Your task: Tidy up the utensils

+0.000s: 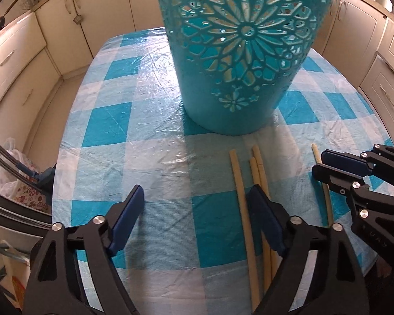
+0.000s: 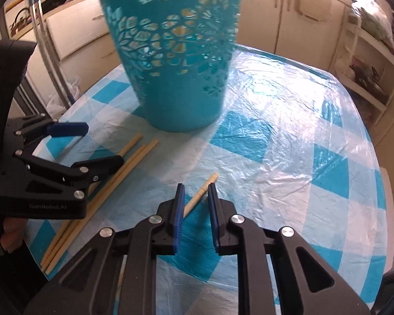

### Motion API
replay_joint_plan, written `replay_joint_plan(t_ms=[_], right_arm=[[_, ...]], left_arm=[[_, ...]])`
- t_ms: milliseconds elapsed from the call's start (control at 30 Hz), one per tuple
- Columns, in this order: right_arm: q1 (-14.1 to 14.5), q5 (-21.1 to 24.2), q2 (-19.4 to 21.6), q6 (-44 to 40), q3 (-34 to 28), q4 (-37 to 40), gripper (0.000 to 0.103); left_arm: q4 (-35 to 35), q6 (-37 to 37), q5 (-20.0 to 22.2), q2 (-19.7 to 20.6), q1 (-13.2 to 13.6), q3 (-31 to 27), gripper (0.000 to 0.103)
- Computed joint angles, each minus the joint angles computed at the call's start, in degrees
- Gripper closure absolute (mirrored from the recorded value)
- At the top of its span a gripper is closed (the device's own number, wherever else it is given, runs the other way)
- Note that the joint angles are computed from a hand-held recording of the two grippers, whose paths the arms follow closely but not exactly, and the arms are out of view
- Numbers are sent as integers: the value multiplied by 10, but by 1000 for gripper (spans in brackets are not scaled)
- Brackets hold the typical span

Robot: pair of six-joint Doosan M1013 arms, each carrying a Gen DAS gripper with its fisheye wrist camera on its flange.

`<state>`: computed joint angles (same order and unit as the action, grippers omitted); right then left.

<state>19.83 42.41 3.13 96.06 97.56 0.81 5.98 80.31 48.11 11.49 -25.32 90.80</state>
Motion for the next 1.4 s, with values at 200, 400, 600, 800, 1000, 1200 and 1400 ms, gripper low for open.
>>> replay_joint_plan(t_ms=[200,400,600,800,1000,1200,1400], right_arm=[[-4,-25,-8,17,14,14,84],[-6,-28,-8,12,14,25,84],[-7,-27,-10,1,15,31,79],[-7,-27,-9,-10,13,42,75],[-11,-33,-11,-13,17,59,75],[-20,-36,-13,-33,21,91,75],[-20,-35,-13,-39,20,94,73]], left_arm=[[-4,2,4,2,-5,-4,35],[-7,3,7,3,-8,-9,47],[-52,29,15,10,-7,-20,88],[-68,75,45,22,-1,-39,88],[-84,79,51,26,5,-45,98],[-155,83,33,14,34,-32,98],[-226,114,1,-18,61,-19,98]])
